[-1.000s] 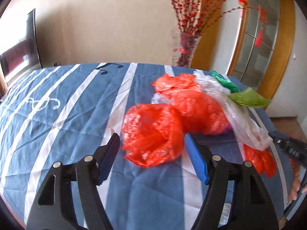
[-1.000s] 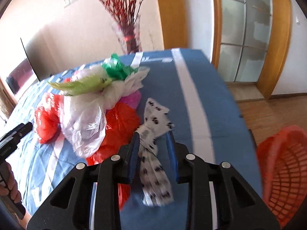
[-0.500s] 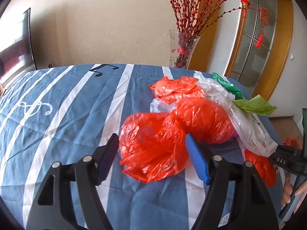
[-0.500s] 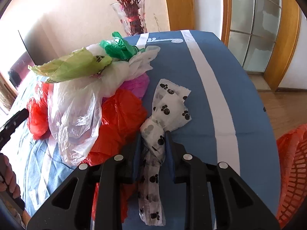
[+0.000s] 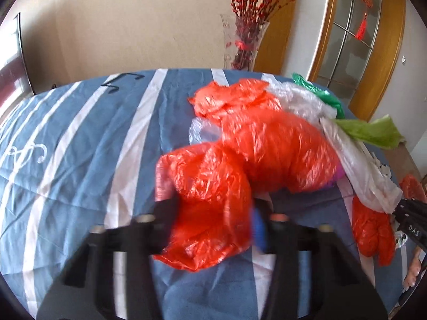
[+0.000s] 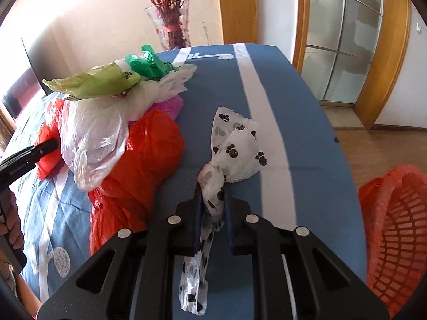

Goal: Collect trash
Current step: 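Grasp the red plastic bag with the left gripper while the right gripper grasps the dotted paper, then carry red bag and dotted paper to the wastebasket and release both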

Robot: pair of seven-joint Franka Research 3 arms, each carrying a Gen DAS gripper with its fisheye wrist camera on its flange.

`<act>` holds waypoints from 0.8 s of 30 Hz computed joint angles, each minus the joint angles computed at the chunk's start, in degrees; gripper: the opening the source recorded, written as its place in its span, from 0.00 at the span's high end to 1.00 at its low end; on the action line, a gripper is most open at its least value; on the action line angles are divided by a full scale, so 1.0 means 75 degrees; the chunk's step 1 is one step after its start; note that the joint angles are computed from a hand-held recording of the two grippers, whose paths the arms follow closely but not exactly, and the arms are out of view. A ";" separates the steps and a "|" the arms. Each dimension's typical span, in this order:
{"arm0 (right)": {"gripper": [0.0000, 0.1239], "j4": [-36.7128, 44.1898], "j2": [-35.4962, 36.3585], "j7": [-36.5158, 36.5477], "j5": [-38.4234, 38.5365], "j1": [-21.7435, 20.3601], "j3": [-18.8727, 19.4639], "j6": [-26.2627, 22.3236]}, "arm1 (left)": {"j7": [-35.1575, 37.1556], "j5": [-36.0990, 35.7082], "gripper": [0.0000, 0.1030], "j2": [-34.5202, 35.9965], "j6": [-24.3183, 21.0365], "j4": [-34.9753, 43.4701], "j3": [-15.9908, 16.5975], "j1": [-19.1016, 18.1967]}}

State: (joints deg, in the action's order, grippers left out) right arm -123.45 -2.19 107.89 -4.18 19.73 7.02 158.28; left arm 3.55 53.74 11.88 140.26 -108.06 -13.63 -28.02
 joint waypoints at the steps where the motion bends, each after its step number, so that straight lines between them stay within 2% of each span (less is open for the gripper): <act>1: 0.88 -0.0051 -0.0058 0.0026 -0.0013 -0.0010 -0.0009 0.0015 | -0.0031 0.0026 0.77 -0.0024 0.0054 -0.0056 0.0001 0.0000; 3: 0.88 -0.0183 -0.0205 0.0056 -0.0015 -0.0047 -0.0019 0.0064 | -0.0165 0.0162 0.87 -0.0109 -0.0003 -0.0135 -0.0005 -0.0046; 5: 0.88 -0.0304 -0.0362 0.0099 -0.0063 -0.0106 -0.0010 0.0111 | -0.0381 0.0315 0.88 -0.0283 -0.0067 -0.0277 -0.0031 -0.0077; 14: 0.88 -0.0932 -0.1222 0.0107 0.0014 -0.0450 0.0149 0.0366 | -0.0986 0.0763 0.89 -0.1237 -0.0671 -0.0634 -0.0532 -0.0080; 24: 0.88 -0.1799 -0.2577 0.0025 0.0251 -0.0987 0.0396 0.0692 | -0.0789 0.0931 0.89 -0.1066 -0.0836 0.0097 -0.0896 -0.0400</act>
